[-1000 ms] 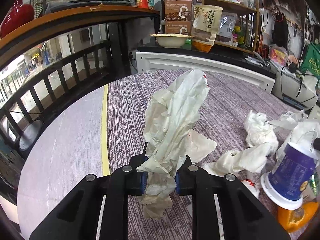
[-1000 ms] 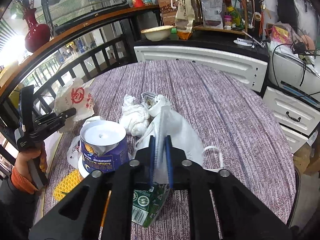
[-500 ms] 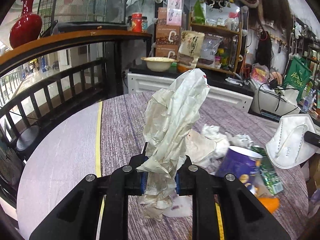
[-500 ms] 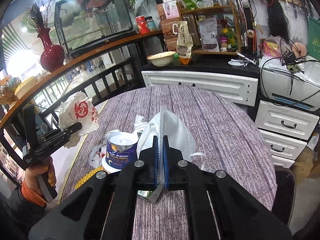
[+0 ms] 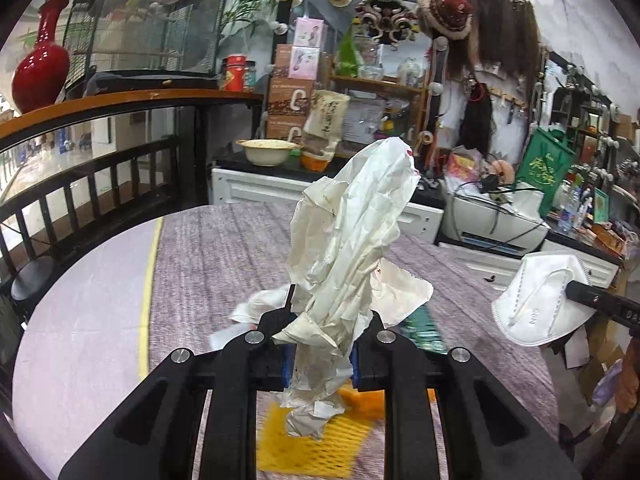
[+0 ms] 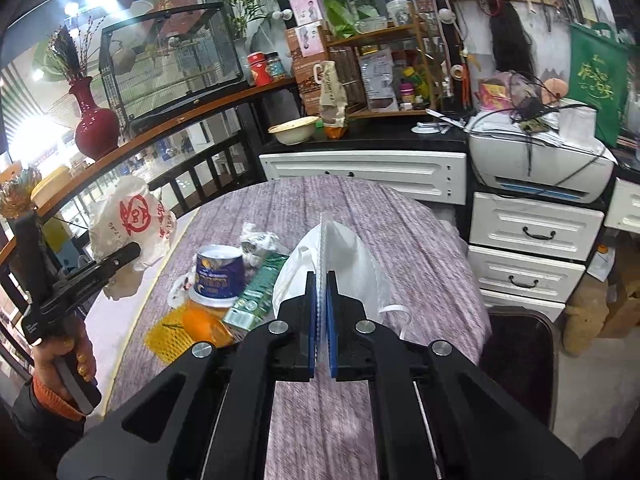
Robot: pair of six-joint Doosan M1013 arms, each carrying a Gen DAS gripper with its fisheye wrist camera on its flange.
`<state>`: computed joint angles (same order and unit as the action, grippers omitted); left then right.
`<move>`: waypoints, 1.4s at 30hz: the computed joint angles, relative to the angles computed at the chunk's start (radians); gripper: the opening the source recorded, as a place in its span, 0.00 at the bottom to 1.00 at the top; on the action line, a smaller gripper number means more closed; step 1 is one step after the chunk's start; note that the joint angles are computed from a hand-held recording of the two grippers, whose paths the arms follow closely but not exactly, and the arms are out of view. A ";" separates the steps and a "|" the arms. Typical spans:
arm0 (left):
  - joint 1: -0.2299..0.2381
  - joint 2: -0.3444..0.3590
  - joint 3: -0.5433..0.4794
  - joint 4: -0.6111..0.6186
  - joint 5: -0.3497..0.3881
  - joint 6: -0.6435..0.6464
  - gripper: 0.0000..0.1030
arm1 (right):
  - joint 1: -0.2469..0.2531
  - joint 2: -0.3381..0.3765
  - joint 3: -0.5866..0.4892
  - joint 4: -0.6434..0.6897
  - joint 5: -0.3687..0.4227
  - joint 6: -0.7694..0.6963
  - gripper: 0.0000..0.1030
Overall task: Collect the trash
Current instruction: 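Carry the tissue and mask with both tools over the black bin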
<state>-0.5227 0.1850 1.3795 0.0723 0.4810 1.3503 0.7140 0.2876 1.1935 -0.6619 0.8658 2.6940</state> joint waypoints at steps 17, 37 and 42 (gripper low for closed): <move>-0.121 0.022 -0.027 -0.481 0.042 0.449 0.19 | -0.004 -0.157 0.241 -0.068 0.220 0.226 0.05; -0.250 0.133 -0.150 -0.510 0.244 0.507 0.19 | -0.107 -0.208 0.444 0.132 0.160 0.425 0.54; -0.266 0.169 -0.184 -0.501 0.306 0.485 0.20 | -0.083 -0.249 0.454 0.010 0.237 0.554 0.65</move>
